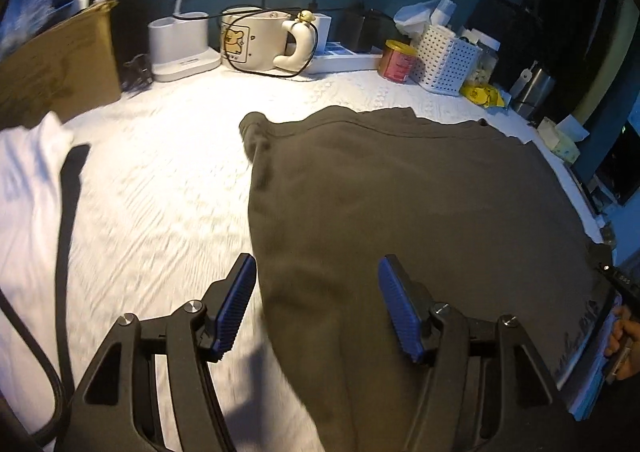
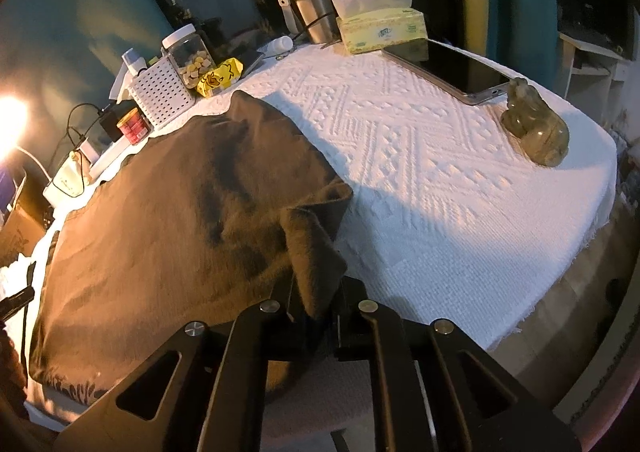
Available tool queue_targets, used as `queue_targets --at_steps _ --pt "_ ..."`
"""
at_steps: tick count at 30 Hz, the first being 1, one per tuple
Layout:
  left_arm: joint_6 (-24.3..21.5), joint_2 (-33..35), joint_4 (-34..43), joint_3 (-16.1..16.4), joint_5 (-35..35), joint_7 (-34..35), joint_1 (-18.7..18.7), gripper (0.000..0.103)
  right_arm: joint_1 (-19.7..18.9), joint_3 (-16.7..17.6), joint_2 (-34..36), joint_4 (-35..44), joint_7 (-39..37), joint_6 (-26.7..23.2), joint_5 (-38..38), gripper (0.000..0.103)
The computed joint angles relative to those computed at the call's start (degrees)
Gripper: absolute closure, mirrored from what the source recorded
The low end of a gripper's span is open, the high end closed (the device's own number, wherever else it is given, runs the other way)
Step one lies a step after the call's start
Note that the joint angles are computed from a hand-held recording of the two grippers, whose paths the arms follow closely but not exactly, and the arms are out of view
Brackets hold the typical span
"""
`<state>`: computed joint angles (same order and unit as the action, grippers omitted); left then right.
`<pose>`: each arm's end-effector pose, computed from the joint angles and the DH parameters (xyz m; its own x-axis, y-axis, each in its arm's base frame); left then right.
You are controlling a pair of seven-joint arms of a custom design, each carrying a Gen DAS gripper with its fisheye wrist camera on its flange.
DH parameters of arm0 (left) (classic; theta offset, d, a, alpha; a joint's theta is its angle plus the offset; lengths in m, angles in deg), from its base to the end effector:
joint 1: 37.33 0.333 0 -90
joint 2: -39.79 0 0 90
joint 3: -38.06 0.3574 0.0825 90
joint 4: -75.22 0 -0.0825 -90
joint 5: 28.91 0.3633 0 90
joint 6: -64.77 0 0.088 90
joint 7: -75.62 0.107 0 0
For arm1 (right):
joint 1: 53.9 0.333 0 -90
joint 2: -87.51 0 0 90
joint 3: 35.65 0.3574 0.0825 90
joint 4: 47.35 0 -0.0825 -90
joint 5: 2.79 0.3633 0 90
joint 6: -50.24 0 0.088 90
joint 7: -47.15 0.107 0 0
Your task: Fold small clothes
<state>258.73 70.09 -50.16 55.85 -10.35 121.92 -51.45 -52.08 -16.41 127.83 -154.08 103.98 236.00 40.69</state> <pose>0.6081 -0.0129 0.2789 0.3163 -0.9309 0.1827 -0.7151 -0.3606 -0.5989 0.6625 0.1445 0.2551 0.0999 -0.9589 -0.2655 -0.8157 0.0738 -0.5737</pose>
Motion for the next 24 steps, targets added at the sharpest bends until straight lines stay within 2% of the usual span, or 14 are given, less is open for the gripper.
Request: queue_targets --at_steps 2,4,5,6,7,9,11,15,18,19,20,24 --pt "-2.2 1.1 2.2 -2.1 1.1 -0.1 2.5 0.04 0.2 -0.1 0.3 0.5 0.2 0.0 -0.1 0.087" --pt "-3.6 2.2 3.7 -2.5 2.5 -1.3 3.4 0.055 0.9 -0.8 0.4 0.9 0.4 -0.2 -0.3 0.081" --pt "-3.4 2.5 3.7 -0.6 2.3 -1.4 1.8 0.069 1.0 -0.9 0.5 1.1 0.4 -0.3 -0.4 0.079" --pt "-3.0 2.8 3.8 1.0 2.8 -1.6 0.5 0.093 1.1 -0.9 0.5 1.2 0.4 -0.3 -0.5 0.074" --pt "-3.7 2.9 4.1 0.6 3.6 -1.4 1.0 0.1 1.2 -0.9 0.6 1.3 0.3 -0.3 -0.6 0.071" --pt "-3.4 3.1 4.1 1.7 4.8 -1.2 0.4 0.1 1.7 -1.1 0.7 1.5 0.4 0.0 -0.7 0.064" --pt "-3.2 3.2 3.5 5.5 4.4 -2.1 -3.0 0.1 2.7 -1.9 0.7 1.7 0.7 -0.1 -0.9 0.058" --pt "0.1 2.4 1.1 7.5 2.9 -2.7 -3.8 0.1 6.8 -6.5 0.4 2.3 3.1 -1.3 -1.3 0.055" --pt "-0.1 2.6 0.9 6.7 1.4 -1.5 -3.0 0.1 7.5 -7.4 0.3 2.5 4.1 -2.1 -1.5 0.055" --pt "-0.3 2.7 1.2 4.8 1.4 -1.5 -1.2 0.1 7.7 -7.7 0.3 2.5 4.3 -2.3 -1.5 0.055" --pt "-0.4 2.7 1.3 4.2 1.2 -1.4 -0.8 0.1 8.1 -8.0 0.2 2.5 4.6 -2.3 -1.6 0.055" --pt "-0.6 1.8 0.9 4.1 0.1 -1.5 -1.2 0.097 9.0 -8.9 -0.1 1.9 5.6 -2.2 -1.9 0.054"
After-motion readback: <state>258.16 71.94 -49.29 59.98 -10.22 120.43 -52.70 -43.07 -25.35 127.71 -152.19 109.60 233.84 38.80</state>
